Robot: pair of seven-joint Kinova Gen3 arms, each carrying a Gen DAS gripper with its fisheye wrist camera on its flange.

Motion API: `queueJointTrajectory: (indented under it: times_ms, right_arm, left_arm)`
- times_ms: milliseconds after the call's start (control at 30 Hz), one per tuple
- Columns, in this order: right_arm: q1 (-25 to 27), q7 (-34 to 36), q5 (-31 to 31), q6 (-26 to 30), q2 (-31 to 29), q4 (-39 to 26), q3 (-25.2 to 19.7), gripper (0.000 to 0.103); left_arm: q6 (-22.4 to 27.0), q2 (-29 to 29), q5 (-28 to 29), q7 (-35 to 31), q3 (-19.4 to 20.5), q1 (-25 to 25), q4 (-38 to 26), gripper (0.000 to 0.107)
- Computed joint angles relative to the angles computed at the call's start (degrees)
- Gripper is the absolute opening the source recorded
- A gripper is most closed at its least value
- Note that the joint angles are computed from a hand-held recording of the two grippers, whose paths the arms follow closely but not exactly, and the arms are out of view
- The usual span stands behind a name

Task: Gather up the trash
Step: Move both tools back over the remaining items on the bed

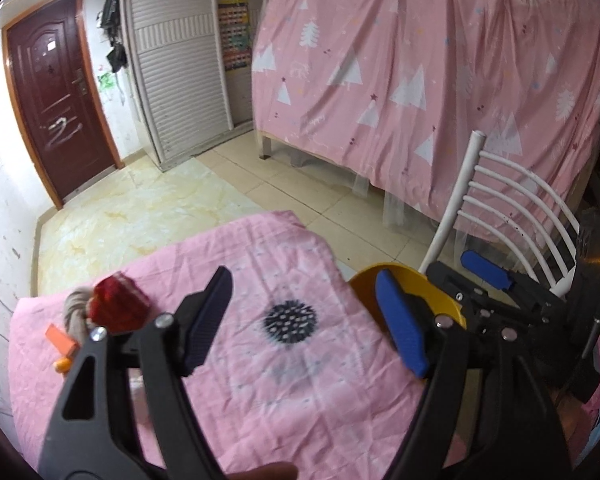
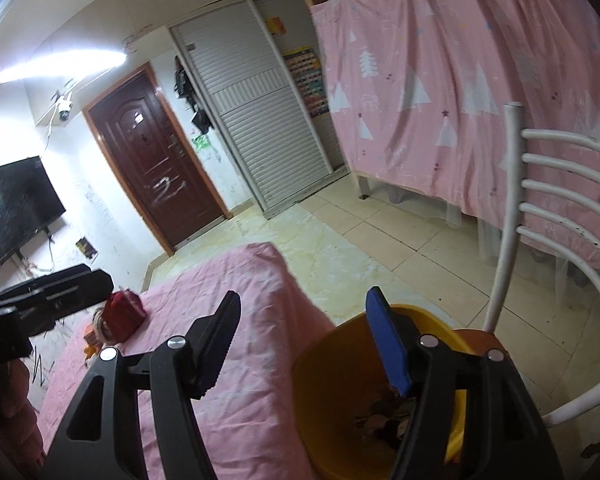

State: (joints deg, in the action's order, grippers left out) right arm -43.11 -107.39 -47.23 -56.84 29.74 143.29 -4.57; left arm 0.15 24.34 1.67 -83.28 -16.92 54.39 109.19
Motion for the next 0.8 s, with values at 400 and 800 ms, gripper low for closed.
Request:
queueJointTrajectory:
  times_ms: [400,800]
  right_arm:
    - [-1.87,14.65,-1.78,12.2,-0.06,-12.57,0.95,0.059]
    - [-4.31,25.95,-1.44,25.49,4.02,-26.25,2.89,0.06]
  left_arm:
    - [-4.01,-4.38,3.87,-4.35,2.74,-11.89,7.91,0.071]
    - [-4.64,-4.01,5.48,-6.91,11.03,-29.56,11.1,0.071]
